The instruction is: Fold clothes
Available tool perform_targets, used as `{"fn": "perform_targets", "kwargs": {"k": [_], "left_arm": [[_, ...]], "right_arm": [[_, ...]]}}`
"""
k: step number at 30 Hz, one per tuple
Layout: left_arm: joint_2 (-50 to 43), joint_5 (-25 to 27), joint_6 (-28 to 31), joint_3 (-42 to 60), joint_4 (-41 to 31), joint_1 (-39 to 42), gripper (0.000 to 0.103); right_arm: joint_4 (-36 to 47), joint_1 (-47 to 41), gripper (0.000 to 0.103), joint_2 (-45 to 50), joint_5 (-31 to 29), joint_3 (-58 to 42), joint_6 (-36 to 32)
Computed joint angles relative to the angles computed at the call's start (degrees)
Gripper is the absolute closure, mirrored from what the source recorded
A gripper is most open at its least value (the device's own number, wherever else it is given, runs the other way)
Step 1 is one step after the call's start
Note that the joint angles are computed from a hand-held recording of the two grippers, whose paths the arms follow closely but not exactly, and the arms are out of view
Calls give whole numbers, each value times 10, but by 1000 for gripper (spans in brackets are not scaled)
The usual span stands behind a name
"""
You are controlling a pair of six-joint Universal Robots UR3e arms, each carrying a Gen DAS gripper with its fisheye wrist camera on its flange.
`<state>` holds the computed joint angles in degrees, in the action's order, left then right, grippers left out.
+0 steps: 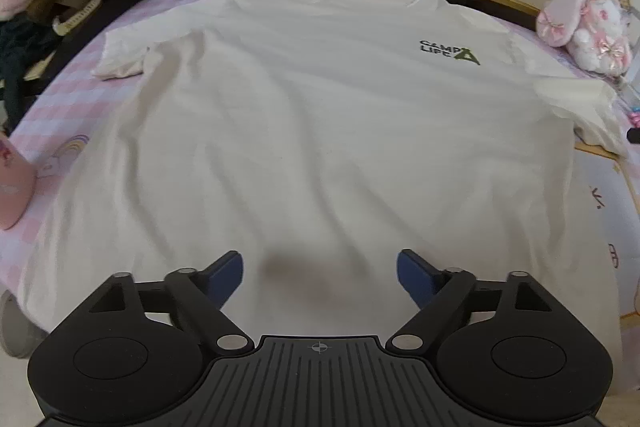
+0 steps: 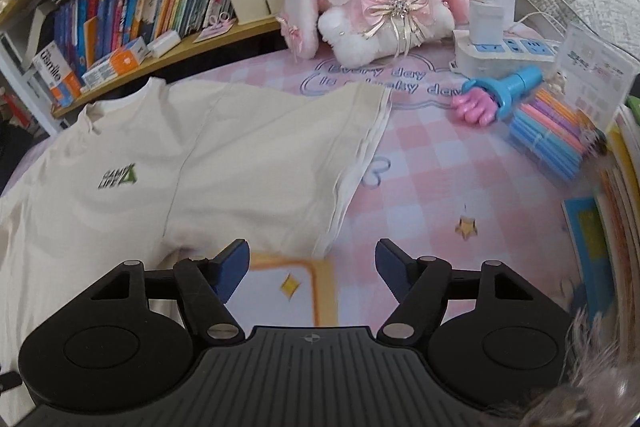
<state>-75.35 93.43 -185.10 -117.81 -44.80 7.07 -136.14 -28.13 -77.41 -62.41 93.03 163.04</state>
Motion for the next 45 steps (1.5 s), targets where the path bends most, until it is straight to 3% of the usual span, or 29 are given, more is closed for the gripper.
{"fn": "perform_targets", "kwargs": {"k": [7,14,17,21,23,31,35,39,41,42,43,45], "left_arm": [[-36,35,-25,44,-27,-38,13],[-68,41,-29,75,-33,-52,13],[-79,36,-22,81,-31,-51,13],[-90,18,-7,82,-18,-40,13],[-93,6,7,79,-8,-32,13],[-87,-54,70,62,20,26,13],[-75,-83,98,51,26,65,13],[-65,-108,112,39,16,107,13],[-65,-120,119,41,3,127,13],[-63,-125,124,38,3,134,13],[-59,-130,128,33,5,141,13],[-55,-137,137,26,8,153,13]], "right_arm": [[15,6,50,107,3,-114,43],[11,22,57,148,-7,-154,59],[-14,34,69,150,-31,-148,67],[-10,49,93,152,-54,-154,33],[11,48,96,156,-50,-168,34],[15,88,96,177,-62,-261,96],[12,159,96,201,-77,-331,66],[58,248,95,238,-82,-402,-18],[113,283,80,264,-69,-434,-75],[121,293,58,269,-55,-428,-89],[117,297,54,267,-42,-413,-94],[94,292,55,244,-4,-362,-87]]}}
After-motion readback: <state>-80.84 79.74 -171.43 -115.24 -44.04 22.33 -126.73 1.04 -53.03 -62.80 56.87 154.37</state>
